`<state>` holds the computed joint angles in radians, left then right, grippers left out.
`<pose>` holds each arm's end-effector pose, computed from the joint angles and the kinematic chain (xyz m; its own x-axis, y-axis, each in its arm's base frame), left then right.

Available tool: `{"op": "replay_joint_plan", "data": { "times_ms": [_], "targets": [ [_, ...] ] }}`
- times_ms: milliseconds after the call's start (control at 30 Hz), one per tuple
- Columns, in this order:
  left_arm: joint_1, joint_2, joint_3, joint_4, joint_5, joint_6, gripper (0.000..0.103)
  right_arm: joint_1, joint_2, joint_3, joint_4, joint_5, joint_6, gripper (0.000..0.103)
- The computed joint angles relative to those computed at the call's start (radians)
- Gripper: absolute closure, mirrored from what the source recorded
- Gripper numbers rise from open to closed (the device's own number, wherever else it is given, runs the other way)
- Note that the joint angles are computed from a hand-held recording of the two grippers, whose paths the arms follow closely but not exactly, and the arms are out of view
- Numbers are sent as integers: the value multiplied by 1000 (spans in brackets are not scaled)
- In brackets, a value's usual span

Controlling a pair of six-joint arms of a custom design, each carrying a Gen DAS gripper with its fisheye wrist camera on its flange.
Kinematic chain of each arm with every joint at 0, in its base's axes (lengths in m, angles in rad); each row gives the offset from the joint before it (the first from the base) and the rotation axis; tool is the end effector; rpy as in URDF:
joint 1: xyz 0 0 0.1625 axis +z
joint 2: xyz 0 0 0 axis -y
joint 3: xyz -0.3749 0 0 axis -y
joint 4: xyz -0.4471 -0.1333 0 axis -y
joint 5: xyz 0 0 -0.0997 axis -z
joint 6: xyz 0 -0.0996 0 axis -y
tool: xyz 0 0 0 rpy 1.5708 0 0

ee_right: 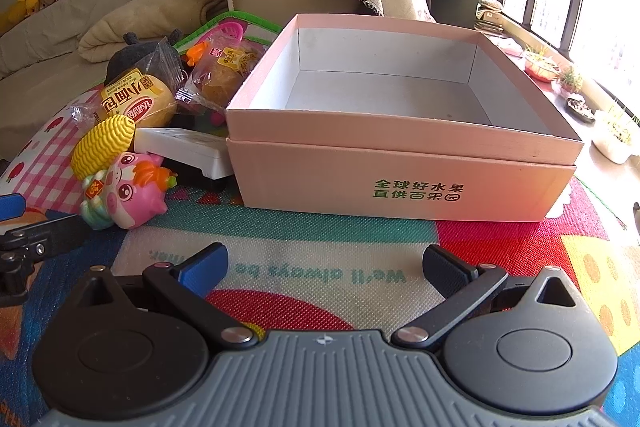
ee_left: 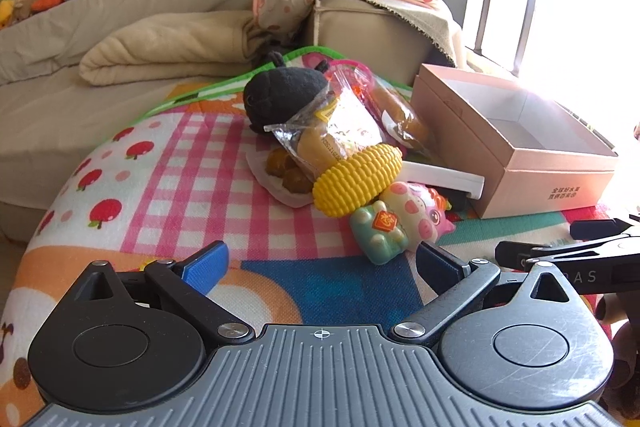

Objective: Organize objects

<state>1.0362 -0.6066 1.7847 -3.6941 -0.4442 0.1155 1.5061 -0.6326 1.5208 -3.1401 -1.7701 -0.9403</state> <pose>-0.0994 -0.6061 0.0189 -0.7034 -0.3501 -0.6186 0.3820 0.5479 -0.7443 0.0666 -0.7291 0.0242 -0.6125 -0.5155 0.5993 -0.7540 0.6087 -0.2470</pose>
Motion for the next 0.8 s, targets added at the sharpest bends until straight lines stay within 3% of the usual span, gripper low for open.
{"op": "replay_joint_plan", "data": {
  "times_ms": [200, 367, 467, 533, 633, 800],
  "targets": [
    [-2, -11, 19, -94, -36, 106, 0, -13, -52, 35, 72, 63, -19, 0],
    [8, -45, 42, -111, -107, 95, 0, -38, -108, 132, -57, 171, -56, 0],
    [19, -31, 3, -122, -144, 155, 0, -57, -133, 180, -136, 224, -20, 0],
    [24, -21, -24, -81, -151, 200, 0, -60, -153, 194, -110, 227, -39, 0],
    [36, -40, -13, 32, -202, 153, 1, -67, -178, 215, -67, 238, -75, 0],
    [40, -26, -8, 60, -253, 109, 1, -87, -176, 241, -165, 266, -81, 0]
  ]
}}
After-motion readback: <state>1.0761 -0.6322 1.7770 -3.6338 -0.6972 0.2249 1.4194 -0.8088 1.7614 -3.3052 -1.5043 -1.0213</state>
